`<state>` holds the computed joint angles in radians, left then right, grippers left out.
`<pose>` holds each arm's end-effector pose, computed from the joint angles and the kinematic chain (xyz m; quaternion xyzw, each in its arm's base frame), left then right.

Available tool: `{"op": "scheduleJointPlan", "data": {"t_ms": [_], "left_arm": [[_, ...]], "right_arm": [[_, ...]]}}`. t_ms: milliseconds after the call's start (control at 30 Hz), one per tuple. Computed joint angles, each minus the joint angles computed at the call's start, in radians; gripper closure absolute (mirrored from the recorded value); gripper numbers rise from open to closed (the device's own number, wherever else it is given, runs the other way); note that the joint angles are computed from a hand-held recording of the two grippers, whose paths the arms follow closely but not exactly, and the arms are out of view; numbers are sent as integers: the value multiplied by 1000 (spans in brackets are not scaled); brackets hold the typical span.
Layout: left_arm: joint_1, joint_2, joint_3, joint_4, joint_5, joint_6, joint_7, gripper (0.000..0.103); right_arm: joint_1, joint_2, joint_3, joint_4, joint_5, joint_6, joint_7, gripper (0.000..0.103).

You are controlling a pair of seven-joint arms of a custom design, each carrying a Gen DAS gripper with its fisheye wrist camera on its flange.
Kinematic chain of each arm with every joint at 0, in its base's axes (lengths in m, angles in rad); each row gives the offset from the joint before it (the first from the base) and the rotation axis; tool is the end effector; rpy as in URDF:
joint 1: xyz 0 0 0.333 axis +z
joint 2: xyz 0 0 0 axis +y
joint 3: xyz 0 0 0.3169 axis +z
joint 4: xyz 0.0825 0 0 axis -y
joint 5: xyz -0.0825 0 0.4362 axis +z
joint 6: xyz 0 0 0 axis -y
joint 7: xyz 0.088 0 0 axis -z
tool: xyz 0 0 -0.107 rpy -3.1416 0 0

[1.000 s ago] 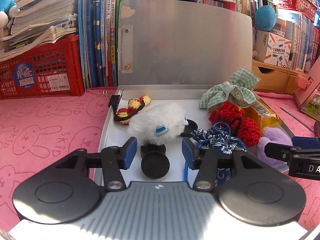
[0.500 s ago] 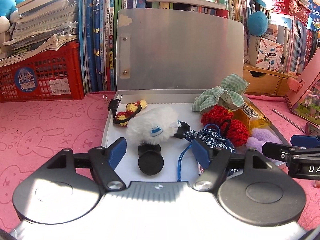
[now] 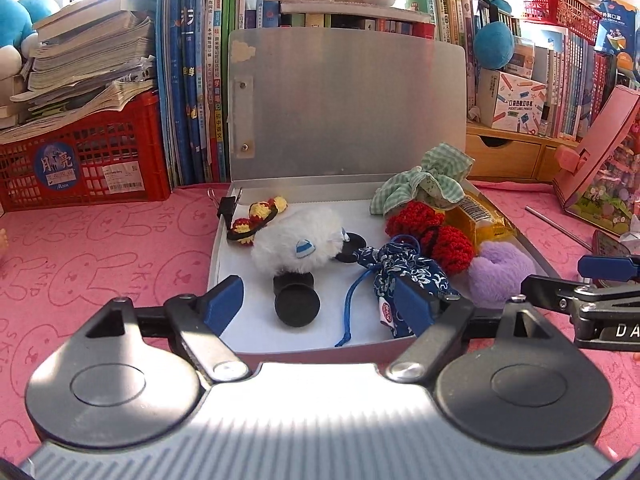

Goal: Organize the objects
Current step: 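Move both open tools back from the box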

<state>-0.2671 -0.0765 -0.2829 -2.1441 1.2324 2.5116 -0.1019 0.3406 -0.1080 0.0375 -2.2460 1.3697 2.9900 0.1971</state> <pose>0.5099 -0.3240 0.4543 -0.6870 0.5491 -0.3069 0.3638 0.5535 0.1455 0.4404 -0.7509 0.4634 -0.2104 0.4209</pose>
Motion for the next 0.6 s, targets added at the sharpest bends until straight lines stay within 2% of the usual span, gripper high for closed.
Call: {"op": "scheduleJointPlan", "data": {"t_ms": [400,600], "left_arm": [[-6,-113,-41,-105,-32,39,14,17],[-5,-186,-71,-177,-27,74,-20,17]], "right_arm": [[28,-117,-25,-109,17,-31,-59,11],[47,-192,-45,-180,8,-60,-83,10]]}}
